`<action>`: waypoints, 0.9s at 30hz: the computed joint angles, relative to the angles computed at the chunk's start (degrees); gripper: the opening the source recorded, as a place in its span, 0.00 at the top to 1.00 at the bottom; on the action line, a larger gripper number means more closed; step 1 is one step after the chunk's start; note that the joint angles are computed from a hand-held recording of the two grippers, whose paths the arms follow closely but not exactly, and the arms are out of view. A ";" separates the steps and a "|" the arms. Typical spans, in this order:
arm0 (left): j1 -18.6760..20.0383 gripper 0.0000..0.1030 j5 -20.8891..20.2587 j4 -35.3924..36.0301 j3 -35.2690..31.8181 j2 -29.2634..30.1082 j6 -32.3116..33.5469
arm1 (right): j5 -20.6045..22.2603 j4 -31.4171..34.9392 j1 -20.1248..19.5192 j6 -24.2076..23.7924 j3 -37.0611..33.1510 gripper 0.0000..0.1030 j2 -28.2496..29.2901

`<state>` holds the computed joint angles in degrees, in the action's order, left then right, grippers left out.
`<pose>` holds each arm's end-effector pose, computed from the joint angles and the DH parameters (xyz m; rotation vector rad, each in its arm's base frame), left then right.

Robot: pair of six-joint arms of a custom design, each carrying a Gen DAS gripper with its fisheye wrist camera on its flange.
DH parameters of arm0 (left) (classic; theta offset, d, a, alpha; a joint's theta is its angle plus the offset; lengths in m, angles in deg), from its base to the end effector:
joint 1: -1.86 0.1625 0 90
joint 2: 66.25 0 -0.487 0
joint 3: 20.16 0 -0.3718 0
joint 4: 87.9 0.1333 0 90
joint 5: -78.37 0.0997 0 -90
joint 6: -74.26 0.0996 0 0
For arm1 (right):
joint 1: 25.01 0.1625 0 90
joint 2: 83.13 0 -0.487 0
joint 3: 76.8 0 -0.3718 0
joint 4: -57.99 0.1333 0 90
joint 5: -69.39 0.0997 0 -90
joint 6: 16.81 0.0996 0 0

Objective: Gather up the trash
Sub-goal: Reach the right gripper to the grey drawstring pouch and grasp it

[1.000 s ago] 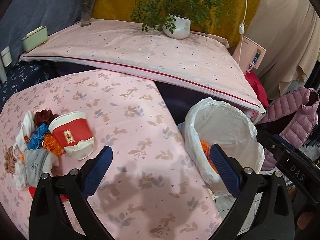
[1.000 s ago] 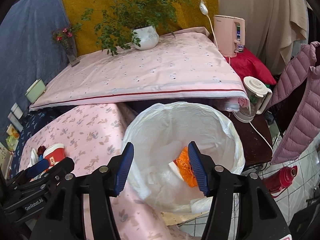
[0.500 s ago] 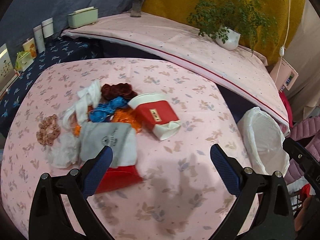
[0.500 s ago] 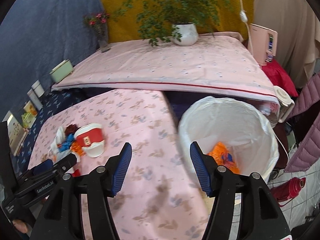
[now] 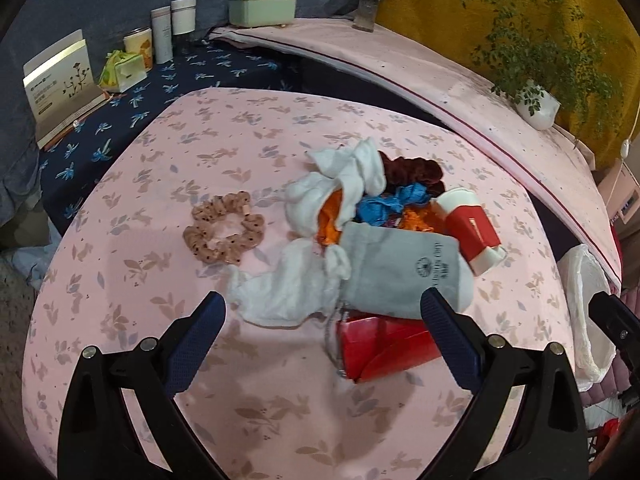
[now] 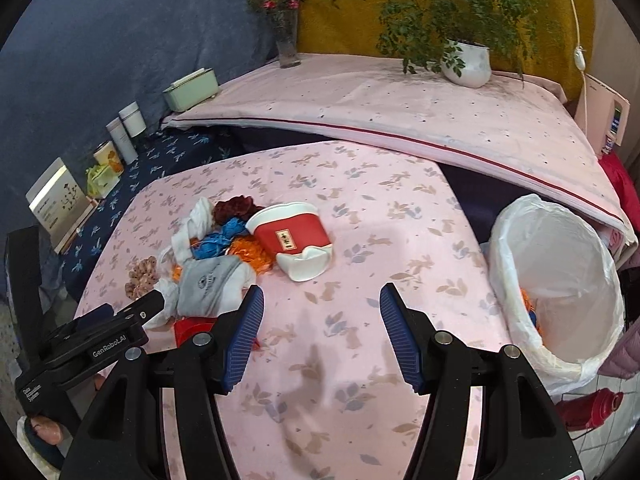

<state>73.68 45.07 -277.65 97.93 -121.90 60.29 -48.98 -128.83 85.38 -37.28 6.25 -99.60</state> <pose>0.0312 -0.5989 0.2519 -0.3132 2.1683 -1.0212 0.3402 -0.6684 -0.0661 0.7314 -2.4657 0.6928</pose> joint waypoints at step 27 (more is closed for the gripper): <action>7.92 0.44 -12.41 11.62 -4.31 -1.88 -4.53 | 0.97 16.30 2.17 -1.26 -16.29 0.67 11.75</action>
